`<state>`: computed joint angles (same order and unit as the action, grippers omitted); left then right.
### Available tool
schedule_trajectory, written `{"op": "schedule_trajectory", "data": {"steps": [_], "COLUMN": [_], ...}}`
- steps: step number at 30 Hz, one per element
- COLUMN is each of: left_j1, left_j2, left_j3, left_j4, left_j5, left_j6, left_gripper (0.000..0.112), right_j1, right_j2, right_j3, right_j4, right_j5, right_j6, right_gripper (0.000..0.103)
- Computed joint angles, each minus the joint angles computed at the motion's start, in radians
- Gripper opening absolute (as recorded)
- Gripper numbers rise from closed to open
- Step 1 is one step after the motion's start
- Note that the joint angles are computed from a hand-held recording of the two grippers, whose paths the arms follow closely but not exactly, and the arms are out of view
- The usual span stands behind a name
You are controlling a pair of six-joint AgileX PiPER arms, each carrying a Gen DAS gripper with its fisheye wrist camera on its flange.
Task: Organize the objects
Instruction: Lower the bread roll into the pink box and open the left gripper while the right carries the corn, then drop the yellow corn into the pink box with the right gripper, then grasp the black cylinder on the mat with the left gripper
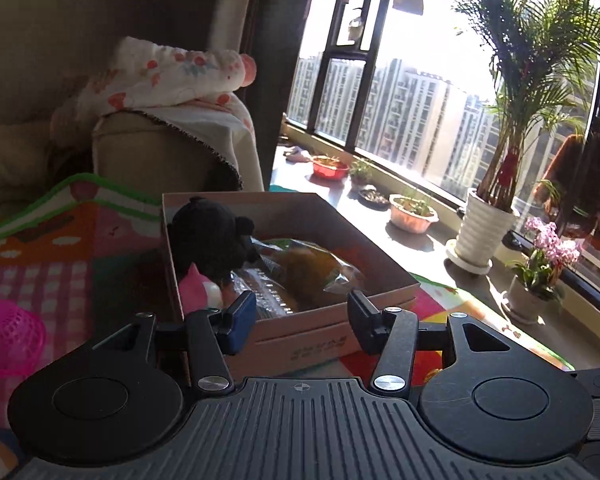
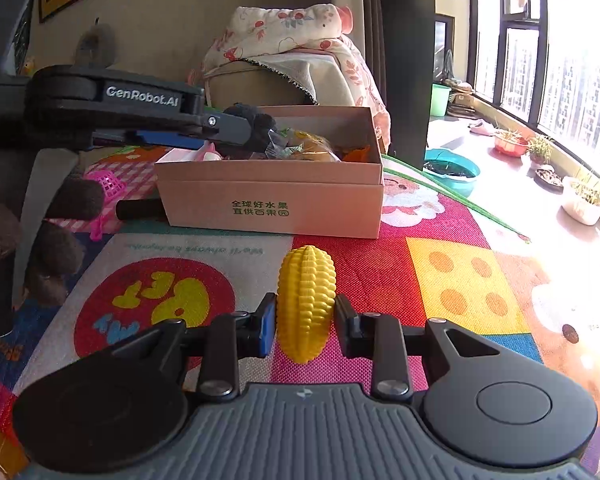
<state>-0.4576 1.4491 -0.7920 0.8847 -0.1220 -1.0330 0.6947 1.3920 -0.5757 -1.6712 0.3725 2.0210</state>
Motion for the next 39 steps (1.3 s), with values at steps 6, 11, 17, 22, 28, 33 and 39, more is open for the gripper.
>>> {"op": "schedule_trajectory", "data": {"steps": [6, 11, 17, 22, 28, 33, 39], "left_j1": [0.124, 0.261, 0.373, 0.439, 0.426, 0.382, 0.310], "left_j2": [-0.134, -0.167, -0.186, -0.166, -0.128, -0.113, -0.080], "left_j3": [0.135, 0.209, 0.257, 0.280, 0.255, 0.225, 0.149], "left_j4": [0.540, 0.586, 0.668, 0.588, 0.575, 0.541, 0.665], "left_j5": [0.003, -0.088, -0.183, -0.249, -0.264, -0.218, -0.122], "left_j6": [-0.513, -0.567, -0.570, -0.426, -0.344, -0.268, -0.284], "left_gripper": [0.055, 0.055, 0.055, 0.055, 0.055, 0.055, 0.055], "right_j1": [-0.124, -0.223, -0.260, -0.223, -0.131, -0.084, -0.085], "right_j2": [0.014, 0.219, 0.478, 0.450, 0.286, 0.192, 0.224], "right_j3": [-0.215, -0.596, -0.976, -0.864, -0.558, -0.370, -0.261], "right_j4": [0.282, 0.755, 1.071, 0.940, 0.524, 0.370, 0.284], "right_j5": [-0.087, -0.087, 0.069, 0.064, 0.034, -0.016, -0.148], "right_j6": [-0.410, -0.909, -1.187, -1.034, -0.644, -0.465, -0.284], "right_gripper": [0.030, 0.029, 0.066, 0.066, 0.078, 0.090, 0.094]}}
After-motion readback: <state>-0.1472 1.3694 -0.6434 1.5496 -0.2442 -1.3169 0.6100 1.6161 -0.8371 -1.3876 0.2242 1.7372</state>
